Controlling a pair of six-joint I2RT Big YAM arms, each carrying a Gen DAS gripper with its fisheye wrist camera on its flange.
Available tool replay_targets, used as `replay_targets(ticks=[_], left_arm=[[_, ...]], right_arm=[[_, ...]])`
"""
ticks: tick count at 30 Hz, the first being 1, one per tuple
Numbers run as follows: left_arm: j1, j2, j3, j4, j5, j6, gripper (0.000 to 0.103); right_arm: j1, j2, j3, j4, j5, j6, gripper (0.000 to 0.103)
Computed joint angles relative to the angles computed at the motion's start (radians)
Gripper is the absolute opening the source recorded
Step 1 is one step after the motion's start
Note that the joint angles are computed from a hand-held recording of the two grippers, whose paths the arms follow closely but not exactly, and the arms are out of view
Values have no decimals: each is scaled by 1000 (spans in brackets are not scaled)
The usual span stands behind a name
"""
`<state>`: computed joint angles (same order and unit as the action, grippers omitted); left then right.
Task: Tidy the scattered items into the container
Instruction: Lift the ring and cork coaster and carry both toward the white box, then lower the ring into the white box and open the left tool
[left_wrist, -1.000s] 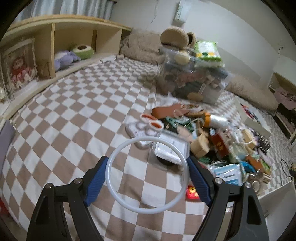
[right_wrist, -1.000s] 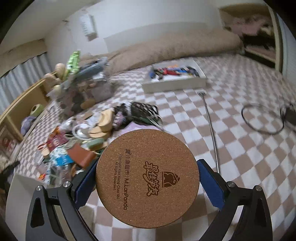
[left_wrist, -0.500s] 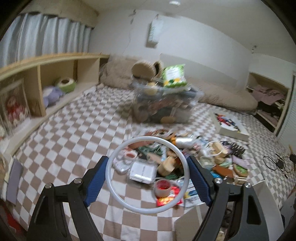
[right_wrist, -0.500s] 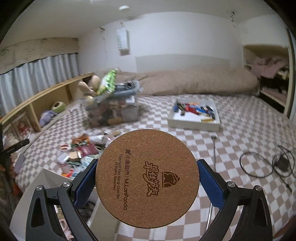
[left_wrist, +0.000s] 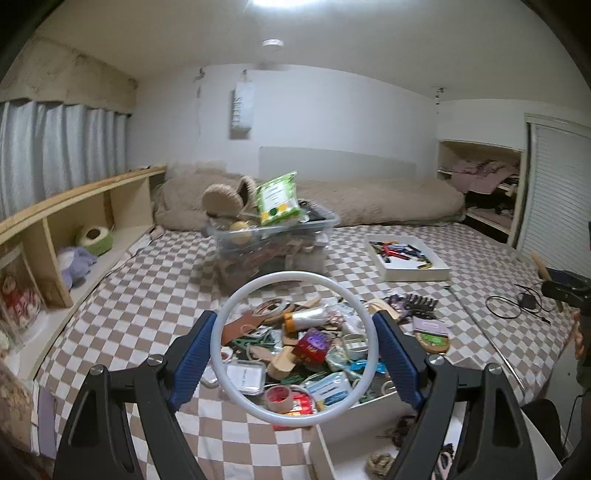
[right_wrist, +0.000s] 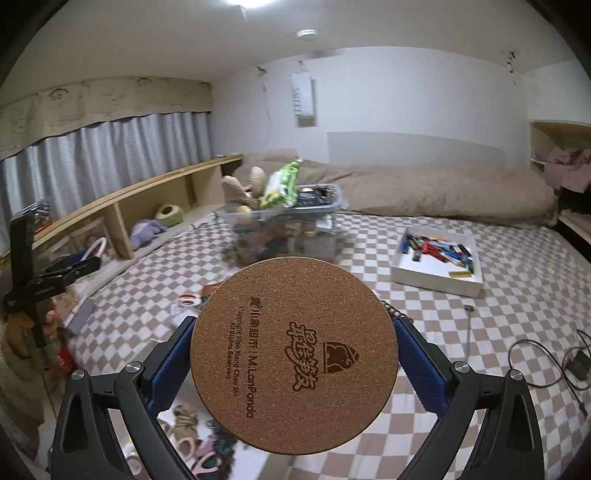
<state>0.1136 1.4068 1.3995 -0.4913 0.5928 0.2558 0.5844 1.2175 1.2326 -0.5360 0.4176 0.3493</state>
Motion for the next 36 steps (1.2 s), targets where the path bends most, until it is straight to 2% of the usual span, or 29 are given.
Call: replay_targets(ticks=[9, 12, 16, 23, 28, 34, 36], left_arm=[[-20, -31, 2, -86, 65, 52, 84], [-32, -28, 9, -149, 83, 93, 84], [-58, -8, 30, -269, 87, 171, 84], [-107, 31, 47, -462, 56, 299, 84], [-142, 67, 60, -573, 21, 361, 84], [-188, 141, 101, -735, -57, 440, 84], [-203, 158, 107, -763, -94, 452, 84]], right_arm=[[46, 23, 38, -15, -26, -32, 101], [46, 35, 42, -23, -75, -15, 101], [46, 57, 51, -59, -137, 13, 101], [48, 73, 39, -76, -205, 62, 101], [51, 80, 39, -95, -244, 71, 101], [66, 90, 50, -119, -264, 62, 101], [72, 90, 52, -123, -269, 56, 101]])
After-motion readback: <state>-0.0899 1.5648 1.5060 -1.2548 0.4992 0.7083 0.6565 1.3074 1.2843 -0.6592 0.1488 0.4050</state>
